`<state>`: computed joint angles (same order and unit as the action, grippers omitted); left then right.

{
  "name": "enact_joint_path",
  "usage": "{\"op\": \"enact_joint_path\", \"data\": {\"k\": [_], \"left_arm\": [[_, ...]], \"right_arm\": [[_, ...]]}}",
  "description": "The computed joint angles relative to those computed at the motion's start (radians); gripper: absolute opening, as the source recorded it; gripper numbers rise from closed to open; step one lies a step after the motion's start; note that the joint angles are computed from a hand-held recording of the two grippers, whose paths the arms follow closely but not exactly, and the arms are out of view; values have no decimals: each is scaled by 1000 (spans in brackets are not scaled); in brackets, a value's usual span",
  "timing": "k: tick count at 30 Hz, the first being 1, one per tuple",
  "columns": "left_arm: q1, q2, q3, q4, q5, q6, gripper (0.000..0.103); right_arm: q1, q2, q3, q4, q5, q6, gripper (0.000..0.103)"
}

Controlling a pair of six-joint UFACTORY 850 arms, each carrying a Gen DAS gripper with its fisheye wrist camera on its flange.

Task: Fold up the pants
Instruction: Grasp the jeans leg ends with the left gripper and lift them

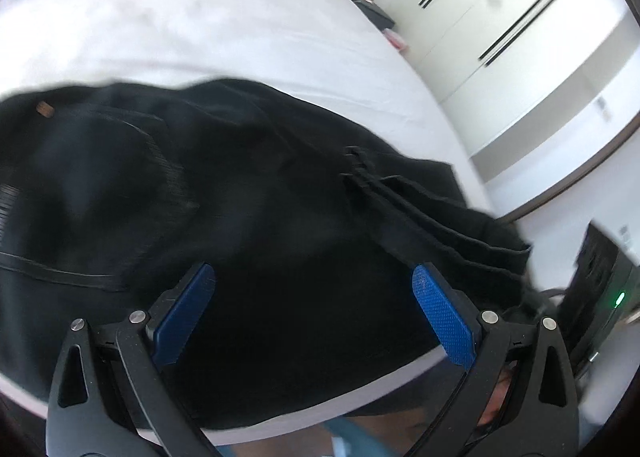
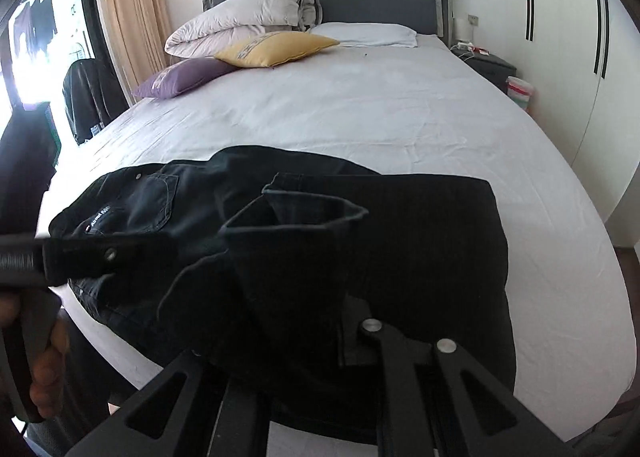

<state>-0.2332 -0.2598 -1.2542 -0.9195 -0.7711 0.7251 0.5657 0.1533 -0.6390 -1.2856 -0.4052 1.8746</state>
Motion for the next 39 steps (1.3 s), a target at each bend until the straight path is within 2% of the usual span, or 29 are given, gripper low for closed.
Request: {"op": "enact_joint_path", "data": {"k": [2, 6, 9, 11, 13, 17, 23, 26, 31, 35, 39], "left_arm": [[1, -37, -28, -54, -66, 1, 101], [-9, -94, -90, -112, -135, -8, 101], [-10, -146, -144, -157, -195, -46, 101], [-16, -188, -198, -131, -226, -106, 101], [-19, -205, -220, -118, -240, -137, 101], [2, -197, -191, -185, -270, -150, 101], [29, -205, -170, -251, -340, -182, 101], [46, -212, -159, -305, -372, -192, 101], [68, -235, -164, -365, -428, -221, 101], [85, -230, -144, -359, -451, -208, 101], [77, -240, -163, -348, -452, -232, 101]], "right_arm": [[12, 10, 9, -15, -16, 21, 9], [26, 3, 6, -51, -50, 43, 9], [43, 4, -4, -63, -101, 13, 9], [63, 0, -5, -79, -143, 9, 9], [73, 2, -1, -101, -172, 21, 9], [44, 26, 11, -115, -162, 74, 9], [82, 0, -8, -137, -222, 32, 9], [120, -25, -16, -133, -287, -31, 9], [213, -85, -30, -173, -461, -149, 9], [239, -102, -33, -205, -509, -173, 9], [236, -93, -28, -222, -527, -154, 9]]}}
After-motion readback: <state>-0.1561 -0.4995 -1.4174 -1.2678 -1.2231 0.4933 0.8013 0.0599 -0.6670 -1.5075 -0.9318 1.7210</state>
